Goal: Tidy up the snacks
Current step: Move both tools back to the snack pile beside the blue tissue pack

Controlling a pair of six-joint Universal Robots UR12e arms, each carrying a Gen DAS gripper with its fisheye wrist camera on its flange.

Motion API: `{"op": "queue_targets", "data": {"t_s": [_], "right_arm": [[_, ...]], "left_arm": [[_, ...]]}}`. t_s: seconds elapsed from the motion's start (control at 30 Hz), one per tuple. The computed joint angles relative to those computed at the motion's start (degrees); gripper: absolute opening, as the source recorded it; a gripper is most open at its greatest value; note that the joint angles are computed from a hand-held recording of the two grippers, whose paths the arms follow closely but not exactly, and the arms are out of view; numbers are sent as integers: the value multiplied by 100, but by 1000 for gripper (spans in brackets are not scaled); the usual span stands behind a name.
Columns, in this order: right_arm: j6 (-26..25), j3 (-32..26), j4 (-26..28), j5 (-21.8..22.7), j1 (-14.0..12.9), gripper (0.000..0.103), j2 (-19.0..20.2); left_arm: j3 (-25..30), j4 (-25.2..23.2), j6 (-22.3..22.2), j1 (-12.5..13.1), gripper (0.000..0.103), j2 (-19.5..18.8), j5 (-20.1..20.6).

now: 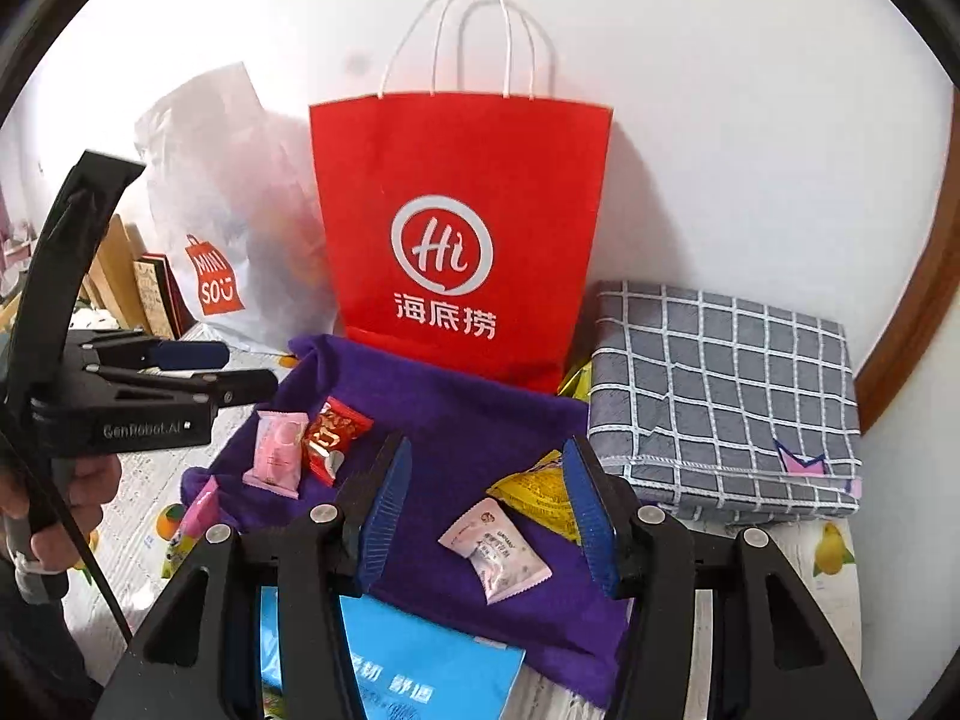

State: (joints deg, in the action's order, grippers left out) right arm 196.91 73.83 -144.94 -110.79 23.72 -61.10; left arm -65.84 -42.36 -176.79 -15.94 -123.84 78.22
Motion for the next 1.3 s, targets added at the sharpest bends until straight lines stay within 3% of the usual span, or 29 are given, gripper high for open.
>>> {"op": "queue_targets", "data": {"t_s": [0.23, 0.47, 0.6, 0.7, 0.8, 1.0, 1.3], "right_arm": [[298, 244, 395, -187, 193, 52, -296], [1005, 566, 891, -89, 362, 52, -602], [1477, 791, 991, 26, 421, 52, -753], [1702, 961, 964, 51, 477, 53, -859], [1870, 1121, 871, -7, 535, 61, -928], [2224, 1249, 923, 296, 557, 62, -876], [2350, 1203, 974, 468, 628, 62, -584]], "left_arm": [[-231, 300, -23, 48, 56, 229, -274], [-326, 2, 61, 44, 59, 425, -649], [-454, -130, 78, 52, 60, 582, -814], [-733, -32, 102, 99, 69, 782, -883], [-1008, 42, 162, 128, 70, 948, -797], [-1602, -7, 441, 186, 72, 1206, -644], [-2205, -106, 464, 325, 72, 1442, -653]]}}
